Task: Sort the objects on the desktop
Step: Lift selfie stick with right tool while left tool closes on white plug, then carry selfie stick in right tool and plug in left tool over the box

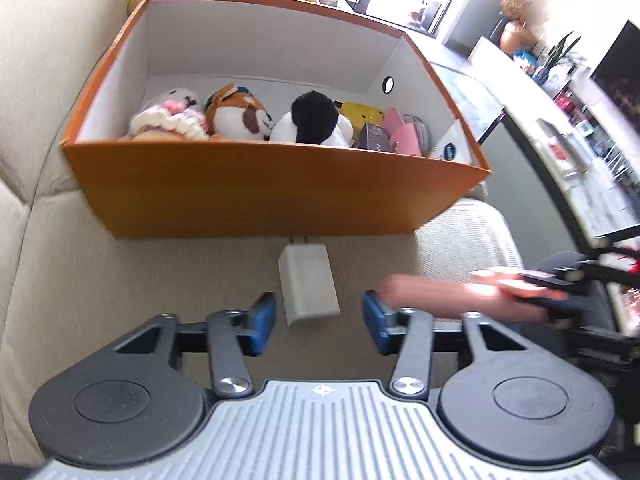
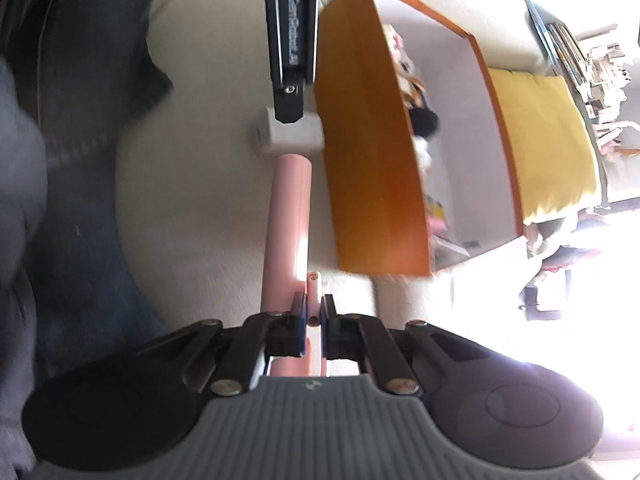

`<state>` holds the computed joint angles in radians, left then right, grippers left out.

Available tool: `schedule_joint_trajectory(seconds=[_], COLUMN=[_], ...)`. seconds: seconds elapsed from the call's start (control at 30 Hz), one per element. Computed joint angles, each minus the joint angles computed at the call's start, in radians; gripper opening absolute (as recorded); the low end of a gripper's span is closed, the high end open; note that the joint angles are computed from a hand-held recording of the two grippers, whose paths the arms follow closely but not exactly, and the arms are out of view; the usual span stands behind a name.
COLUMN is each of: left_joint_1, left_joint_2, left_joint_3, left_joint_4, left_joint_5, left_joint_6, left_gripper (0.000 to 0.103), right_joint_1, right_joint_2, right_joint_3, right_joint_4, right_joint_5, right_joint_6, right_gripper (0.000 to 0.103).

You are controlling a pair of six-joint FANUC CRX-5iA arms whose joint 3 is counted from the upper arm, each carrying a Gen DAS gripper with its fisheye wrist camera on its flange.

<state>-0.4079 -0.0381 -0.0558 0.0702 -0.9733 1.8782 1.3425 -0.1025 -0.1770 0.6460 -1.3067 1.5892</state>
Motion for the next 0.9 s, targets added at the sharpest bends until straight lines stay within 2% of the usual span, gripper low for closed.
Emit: schedule_joint_trajectory(seconds=[0.17, 0.33, 0.4, 0.43, 0.63, 0.77, 0.83, 0.9], left_joint_1=[-0.026, -0.040, -0.041, -0.042, -0.041, -0.026, -0.022, -0.022], left_joint_2=[0.114, 0.182, 0.197, 0.205, 0.180, 0.110, 0.067, 0.044], left_joint_3=[0.113, 0.178, 0.187, 0.192, 0.164, 0.102, 0.076, 0.084], left_joint_4=[-0.055, -0.090, -0.092, -0.100, -0.102, -0.042, -0.022, -0.008], left_joint_5=[-0.081, -0.139, -0.150, -0.158, -0.130, -0.085, -0.061, -0.055], left_joint_6=[0.057, 0.085, 0.086, 0.093, 0.090, 0.044, 0.024, 0.009], left_gripper=[0.057, 0.057, 0.044, 0.042, 0.039, 0.039, 0.039, 0.039], right_joint_1=[-0.012, -0.039, -0.056, -0.064, -0.150, -0.179, -0.183, -0.197], right_joint_2=[-0.019, -0.033, -0.042, -0.043, -0.034, -0.018, 0.028, 0.049], right_joint_3=[-0.024, -0.046, -0.062, -0.066, -0.077, -0.056, -0.014, -0.006], right_joint_4=[0.057, 0.117, 0.157, 0.179, 0.286, 0.334, 0.357, 0.380], right_joint_5=[-0.066, -0.108, -0.107, -0.104, -0.008, 0.052, 0.081, 0.125], right_joint_6=[0.023, 0.050, 0.053, 0.054, 0.084, 0.111, 0.115, 0.120], right_gripper=[0.006, 0.006, 0.006, 0.006, 0.006, 0.006, 0.006, 0.006])
